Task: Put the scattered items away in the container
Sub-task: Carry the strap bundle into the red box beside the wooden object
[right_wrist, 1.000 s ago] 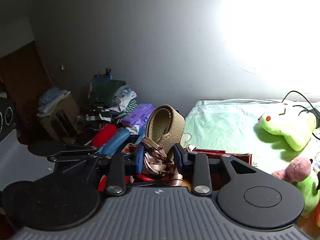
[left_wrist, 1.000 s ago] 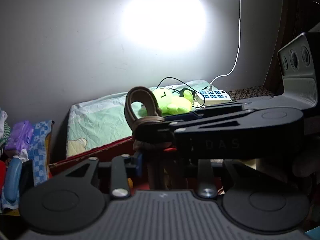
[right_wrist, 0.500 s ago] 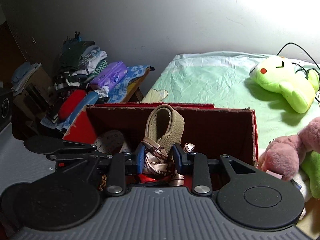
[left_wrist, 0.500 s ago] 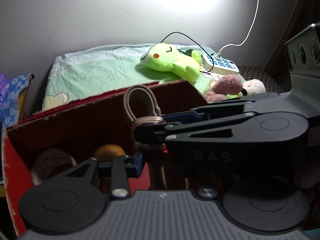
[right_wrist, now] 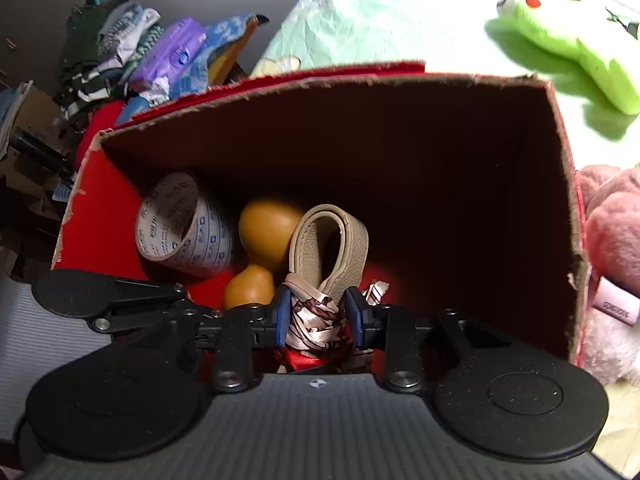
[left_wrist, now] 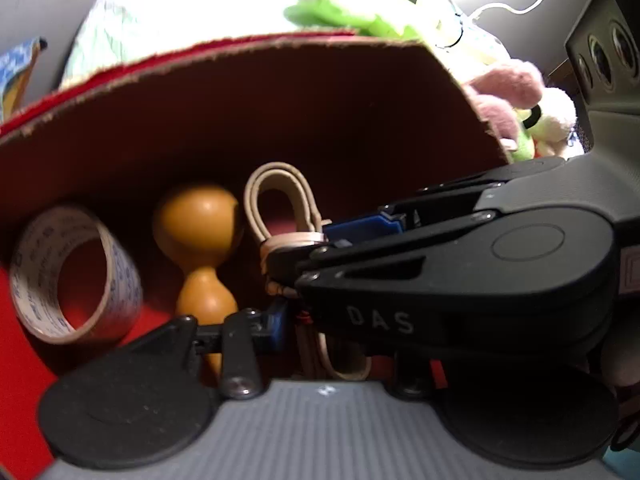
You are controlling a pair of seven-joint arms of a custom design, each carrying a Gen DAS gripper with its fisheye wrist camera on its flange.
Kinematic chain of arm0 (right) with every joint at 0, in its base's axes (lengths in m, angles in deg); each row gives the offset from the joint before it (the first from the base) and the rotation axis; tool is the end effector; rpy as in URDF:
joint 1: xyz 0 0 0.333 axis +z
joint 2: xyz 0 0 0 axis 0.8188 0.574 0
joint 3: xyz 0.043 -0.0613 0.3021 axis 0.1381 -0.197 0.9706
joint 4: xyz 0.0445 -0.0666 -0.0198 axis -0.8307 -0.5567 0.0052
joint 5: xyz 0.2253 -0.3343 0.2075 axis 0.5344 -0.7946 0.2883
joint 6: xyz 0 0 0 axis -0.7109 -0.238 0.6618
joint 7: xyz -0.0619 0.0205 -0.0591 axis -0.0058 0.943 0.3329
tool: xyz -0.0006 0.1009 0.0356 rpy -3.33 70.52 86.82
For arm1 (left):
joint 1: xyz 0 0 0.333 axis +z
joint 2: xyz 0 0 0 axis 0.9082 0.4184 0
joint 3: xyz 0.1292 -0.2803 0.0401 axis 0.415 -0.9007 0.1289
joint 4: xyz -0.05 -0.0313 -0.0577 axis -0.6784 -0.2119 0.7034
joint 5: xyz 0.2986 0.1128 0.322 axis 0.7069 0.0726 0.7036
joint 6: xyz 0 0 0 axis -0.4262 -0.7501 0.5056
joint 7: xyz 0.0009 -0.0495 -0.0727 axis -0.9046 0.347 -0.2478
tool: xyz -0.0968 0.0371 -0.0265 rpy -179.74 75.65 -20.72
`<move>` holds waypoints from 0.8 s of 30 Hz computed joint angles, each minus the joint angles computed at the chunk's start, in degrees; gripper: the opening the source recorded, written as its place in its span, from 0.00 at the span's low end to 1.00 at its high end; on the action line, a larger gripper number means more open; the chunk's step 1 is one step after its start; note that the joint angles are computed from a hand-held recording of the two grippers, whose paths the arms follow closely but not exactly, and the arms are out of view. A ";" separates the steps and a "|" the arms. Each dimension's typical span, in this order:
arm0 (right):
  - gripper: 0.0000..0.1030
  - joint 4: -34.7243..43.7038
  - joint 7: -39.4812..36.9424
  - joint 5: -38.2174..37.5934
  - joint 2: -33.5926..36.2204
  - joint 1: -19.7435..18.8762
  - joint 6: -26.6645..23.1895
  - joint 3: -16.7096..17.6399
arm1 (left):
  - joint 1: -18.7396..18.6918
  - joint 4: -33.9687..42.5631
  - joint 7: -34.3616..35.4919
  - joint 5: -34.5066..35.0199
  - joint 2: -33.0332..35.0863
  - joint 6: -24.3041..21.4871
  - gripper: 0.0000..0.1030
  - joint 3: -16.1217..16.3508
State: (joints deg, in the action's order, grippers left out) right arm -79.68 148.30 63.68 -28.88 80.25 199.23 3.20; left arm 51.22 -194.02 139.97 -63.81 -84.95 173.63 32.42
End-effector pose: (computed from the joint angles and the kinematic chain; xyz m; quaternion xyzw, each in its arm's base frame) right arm 0.4841 0.2402 0.4154 -0.6809 0.6878 0.0095 0.2515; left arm 0.5421 -0.2806 0.4148 0.5008 -0.8362 0.2176 0.0520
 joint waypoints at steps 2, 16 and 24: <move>0.29 0.83 0.37 1.14 0.63 -0.01 -1.59 -0.39 | 0.10 0.67 -1.30 1.49 0.80 -0.18 0.30 -0.03; 0.26 2.66 -4.03 3.50 2.37 -0.46 -3.26 -0.23 | 0.98 0.32 -1.92 -0.56 0.85 -0.82 0.31 0.36; 0.28 1.66 -5.04 8.56 1.74 -0.69 -3.09 -0.89 | 1.34 -0.28 -2.67 -1.01 0.23 -0.37 0.31 0.63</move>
